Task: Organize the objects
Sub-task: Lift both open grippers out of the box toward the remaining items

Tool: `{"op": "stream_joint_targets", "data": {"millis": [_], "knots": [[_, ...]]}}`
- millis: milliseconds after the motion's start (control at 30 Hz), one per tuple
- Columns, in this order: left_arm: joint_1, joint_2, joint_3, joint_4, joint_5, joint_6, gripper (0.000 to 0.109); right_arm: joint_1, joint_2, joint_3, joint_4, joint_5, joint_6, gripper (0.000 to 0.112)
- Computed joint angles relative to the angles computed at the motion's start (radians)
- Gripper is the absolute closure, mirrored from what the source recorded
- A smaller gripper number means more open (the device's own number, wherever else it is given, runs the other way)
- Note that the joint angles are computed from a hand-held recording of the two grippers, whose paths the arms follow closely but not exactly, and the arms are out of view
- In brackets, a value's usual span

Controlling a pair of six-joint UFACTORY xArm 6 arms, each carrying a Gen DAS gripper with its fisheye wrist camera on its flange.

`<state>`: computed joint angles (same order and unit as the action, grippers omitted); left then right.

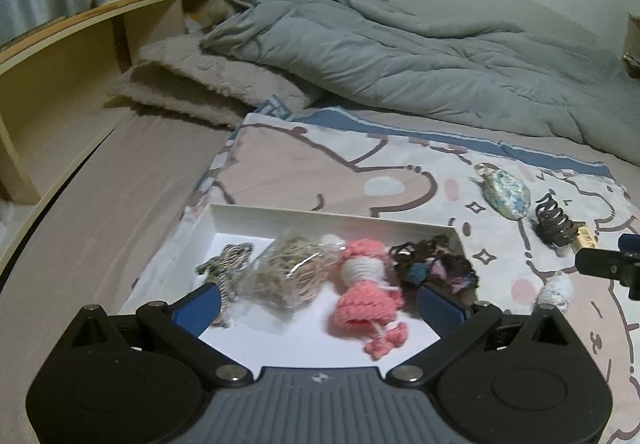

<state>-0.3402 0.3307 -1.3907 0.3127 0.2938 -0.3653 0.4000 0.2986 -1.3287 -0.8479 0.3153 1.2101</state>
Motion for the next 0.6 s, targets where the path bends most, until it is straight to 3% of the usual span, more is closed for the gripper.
{"op": "stream_joint_targets", "data": {"millis": [267,600], "knots": [[-0.057,0.065,-0.084,-0.046,0.007,0.023,0.006,-0.062,-0.076,0.112,-0.113,-0.003,0.141,0.009],[-0.134,0.167,-0.202,-0.136,-0.011,0.145,0.006,-0.147,-0.138,0.212,-0.254,0.005,0.308,0.009]]}}
